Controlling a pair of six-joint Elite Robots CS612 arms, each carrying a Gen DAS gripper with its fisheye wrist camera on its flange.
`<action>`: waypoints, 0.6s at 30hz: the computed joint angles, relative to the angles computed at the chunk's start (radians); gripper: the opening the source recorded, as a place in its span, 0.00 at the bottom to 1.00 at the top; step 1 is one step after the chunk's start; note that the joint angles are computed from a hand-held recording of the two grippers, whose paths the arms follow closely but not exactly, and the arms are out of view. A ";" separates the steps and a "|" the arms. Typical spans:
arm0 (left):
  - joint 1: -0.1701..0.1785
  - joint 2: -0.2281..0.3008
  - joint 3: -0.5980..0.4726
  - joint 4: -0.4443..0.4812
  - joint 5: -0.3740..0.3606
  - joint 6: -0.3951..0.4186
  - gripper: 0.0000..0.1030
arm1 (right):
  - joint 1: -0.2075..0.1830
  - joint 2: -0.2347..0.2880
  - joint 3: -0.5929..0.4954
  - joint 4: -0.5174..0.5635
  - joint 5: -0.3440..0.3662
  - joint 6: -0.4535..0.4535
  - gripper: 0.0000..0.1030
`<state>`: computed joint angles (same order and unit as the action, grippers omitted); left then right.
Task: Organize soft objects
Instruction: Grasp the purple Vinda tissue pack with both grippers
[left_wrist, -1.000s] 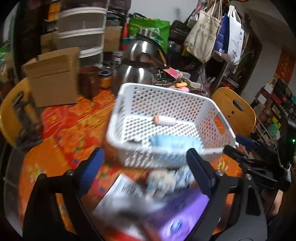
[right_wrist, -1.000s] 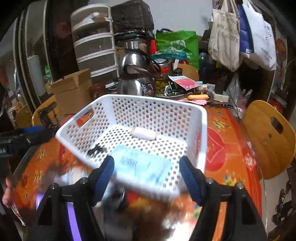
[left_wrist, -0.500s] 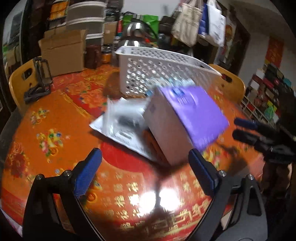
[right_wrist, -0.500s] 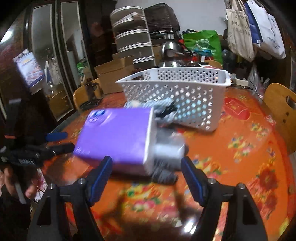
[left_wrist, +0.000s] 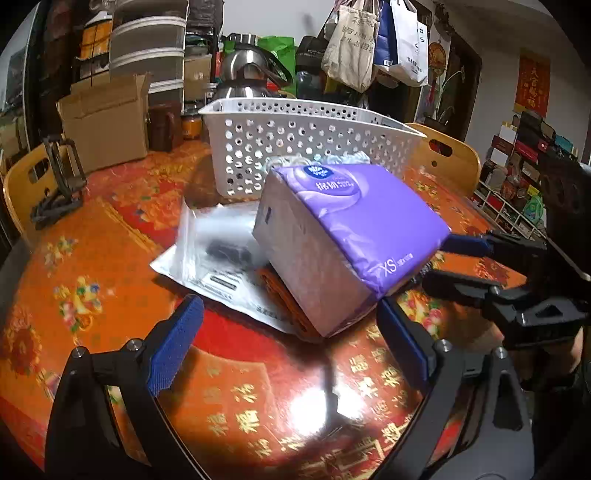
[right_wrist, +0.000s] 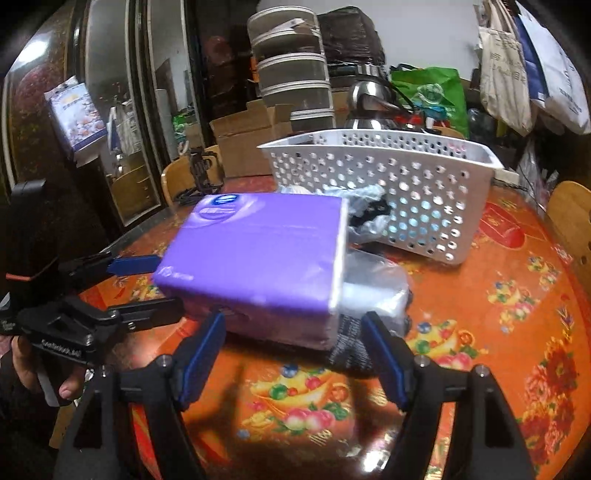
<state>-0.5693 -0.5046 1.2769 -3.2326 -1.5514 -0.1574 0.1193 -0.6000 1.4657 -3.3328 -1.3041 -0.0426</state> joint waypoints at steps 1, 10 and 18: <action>0.002 0.003 -0.010 0.004 0.004 0.003 0.91 | 0.002 0.001 -0.005 0.008 0.006 -0.008 0.60; 0.024 0.027 -0.067 0.038 -0.082 0.044 0.91 | 0.013 0.010 -0.023 0.000 -0.036 -0.027 0.59; 0.022 0.047 -0.100 0.014 -0.122 0.052 0.53 | 0.011 0.012 -0.036 0.025 -0.001 -0.057 0.48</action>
<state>-0.5471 -0.4578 1.1768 -3.2186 -1.6730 -0.1056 0.1307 -0.5881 1.4301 -3.3074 -1.3047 -0.0995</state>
